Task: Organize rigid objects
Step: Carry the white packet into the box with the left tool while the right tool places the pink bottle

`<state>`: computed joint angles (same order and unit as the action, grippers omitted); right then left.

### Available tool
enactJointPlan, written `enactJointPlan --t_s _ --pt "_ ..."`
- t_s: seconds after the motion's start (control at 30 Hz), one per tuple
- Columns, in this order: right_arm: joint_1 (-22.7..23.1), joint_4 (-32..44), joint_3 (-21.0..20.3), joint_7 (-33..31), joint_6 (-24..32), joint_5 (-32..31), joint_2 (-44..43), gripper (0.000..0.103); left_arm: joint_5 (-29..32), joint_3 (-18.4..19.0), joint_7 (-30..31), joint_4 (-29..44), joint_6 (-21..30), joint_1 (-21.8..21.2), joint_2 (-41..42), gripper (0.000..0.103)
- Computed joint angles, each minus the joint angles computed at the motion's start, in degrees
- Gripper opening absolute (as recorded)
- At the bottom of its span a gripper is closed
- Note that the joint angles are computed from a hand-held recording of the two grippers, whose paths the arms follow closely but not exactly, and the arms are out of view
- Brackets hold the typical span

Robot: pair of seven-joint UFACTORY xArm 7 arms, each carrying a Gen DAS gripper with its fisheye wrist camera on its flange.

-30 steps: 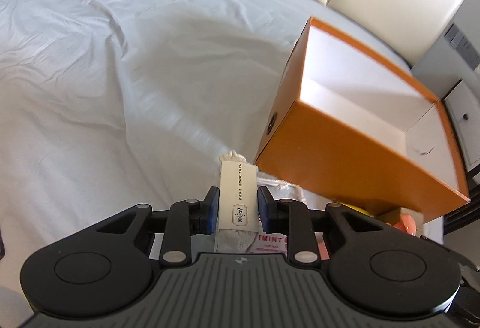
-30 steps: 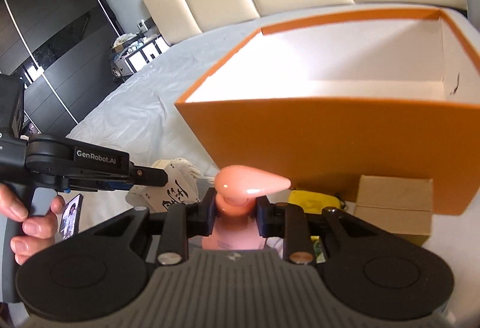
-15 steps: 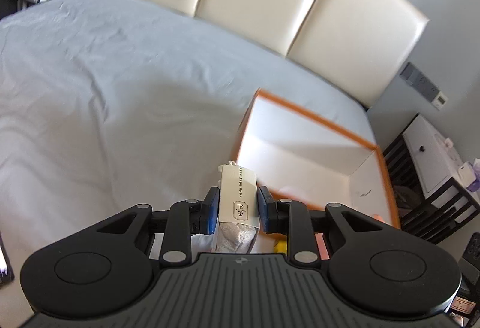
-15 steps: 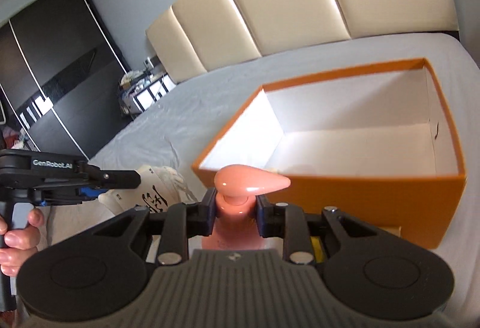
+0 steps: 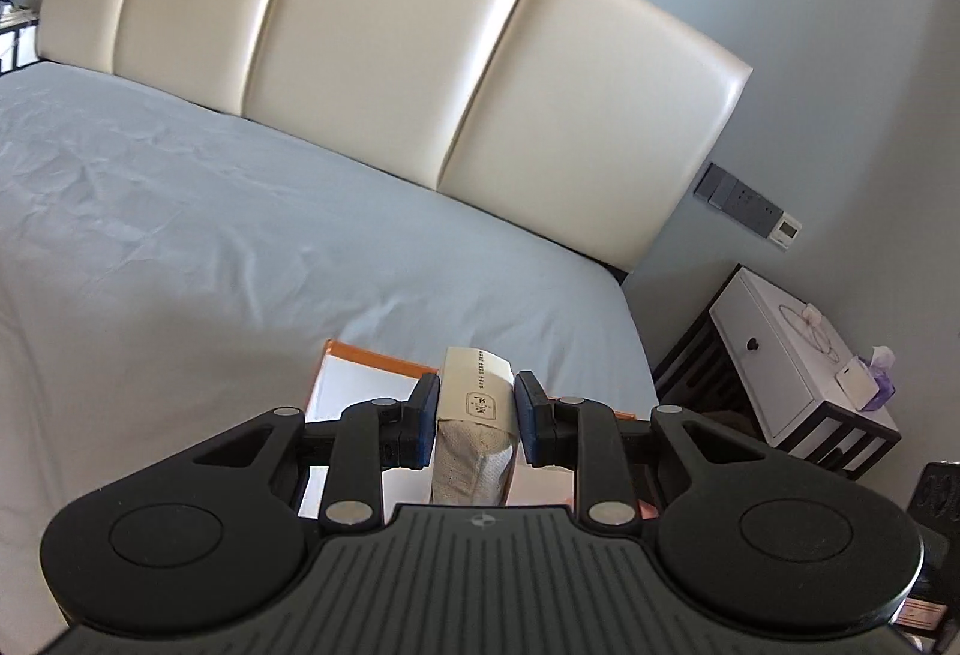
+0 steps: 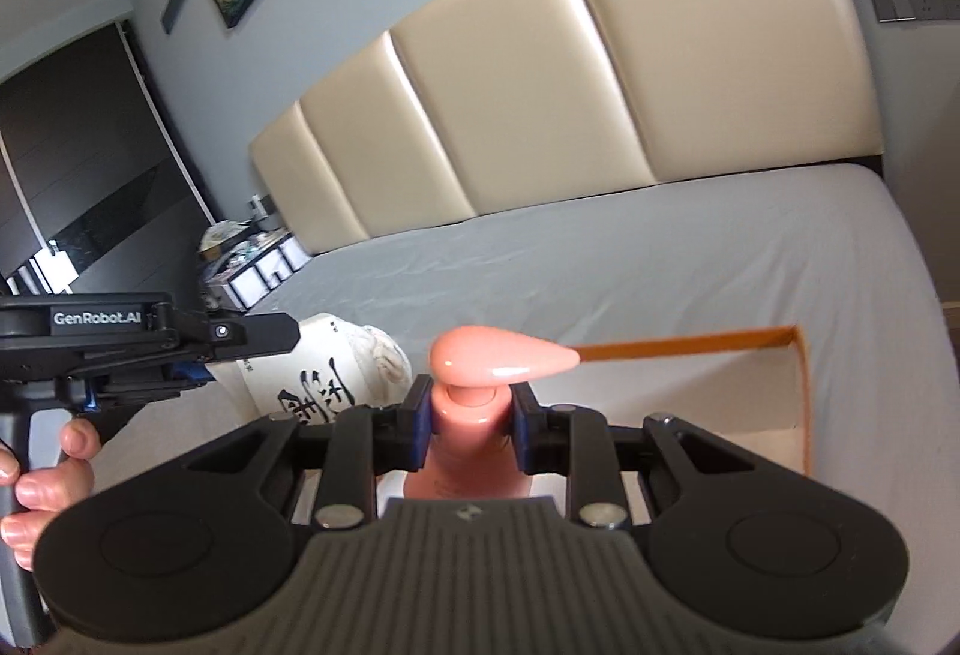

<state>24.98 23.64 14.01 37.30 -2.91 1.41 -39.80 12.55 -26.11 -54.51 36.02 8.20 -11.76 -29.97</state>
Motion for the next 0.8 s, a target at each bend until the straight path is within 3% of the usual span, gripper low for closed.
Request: enactJointPlan --t_s 0.23,0.47,0.67,0.73,0.8 --pt "-2.46 2.96 -2.01 -2.72 1.86 -0.98 7.02 0.025 3.98 -0.03 0.69 3.80 -6.68 2.11 18.34 0.030" --pt "-4.04 6.09 -1.63 -5.21 1.63 -1.68 14.87 0.025 6.54 6.03 0.08 5.63 -3.68 -2.51 25.66 0.030" --pt "-3.96 9.53 -1.51 -6.41 1.32 -1.33 20.58 0.025 14.07 9.25 -5.79 7.01 -3.70 -5.12 28.55 0.030" --pt "-5.67 10.25 0.47 -5.67 2.01 -2.07 21.11 0.025 19.43 10.27 -9.39 7.79 -2.09 -5.95 28.59 0.030" --pt "-6.76 10.95 1.50 -5.17 2.91 -2.87 21.57 0.025 17.48 11.21 -6.01 8.85 2.48 -7.93 27.90 0.030"
